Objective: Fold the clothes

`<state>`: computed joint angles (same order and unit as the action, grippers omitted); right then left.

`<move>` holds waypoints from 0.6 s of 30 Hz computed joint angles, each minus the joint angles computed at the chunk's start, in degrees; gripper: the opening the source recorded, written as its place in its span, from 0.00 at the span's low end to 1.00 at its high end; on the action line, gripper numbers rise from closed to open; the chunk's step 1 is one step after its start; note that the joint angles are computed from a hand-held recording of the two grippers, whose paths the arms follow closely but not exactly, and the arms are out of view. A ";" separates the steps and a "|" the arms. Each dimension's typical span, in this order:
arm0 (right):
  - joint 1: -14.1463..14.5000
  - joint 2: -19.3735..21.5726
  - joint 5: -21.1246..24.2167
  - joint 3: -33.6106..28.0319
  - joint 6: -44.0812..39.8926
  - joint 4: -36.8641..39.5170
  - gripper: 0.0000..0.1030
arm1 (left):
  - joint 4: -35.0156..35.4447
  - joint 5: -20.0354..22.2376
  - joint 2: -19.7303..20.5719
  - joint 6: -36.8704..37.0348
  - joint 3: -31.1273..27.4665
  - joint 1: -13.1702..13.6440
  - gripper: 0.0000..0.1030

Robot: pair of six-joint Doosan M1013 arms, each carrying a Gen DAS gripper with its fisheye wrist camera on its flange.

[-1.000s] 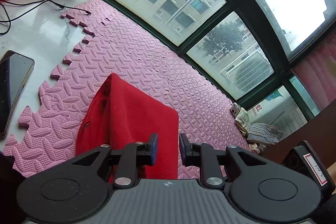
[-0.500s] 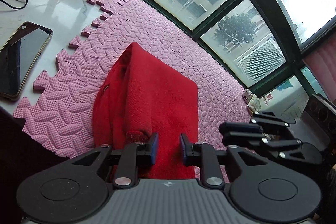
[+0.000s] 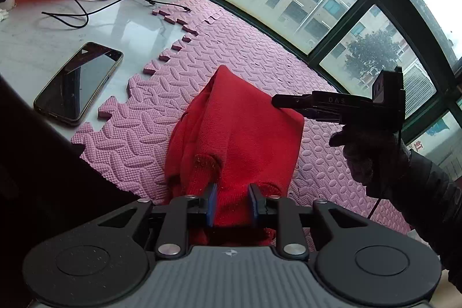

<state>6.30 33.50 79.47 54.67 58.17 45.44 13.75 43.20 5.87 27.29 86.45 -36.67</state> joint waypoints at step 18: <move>-2.11 3.91 11.31 -3.18 5.51 6.55 0.61 | 0.38 0.69 -1.25 -11.84 2.05 0.38 0.30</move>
<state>4.19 37.41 90.78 51.49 63.69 51.99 14.13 43.90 4.62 15.46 88.50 -36.29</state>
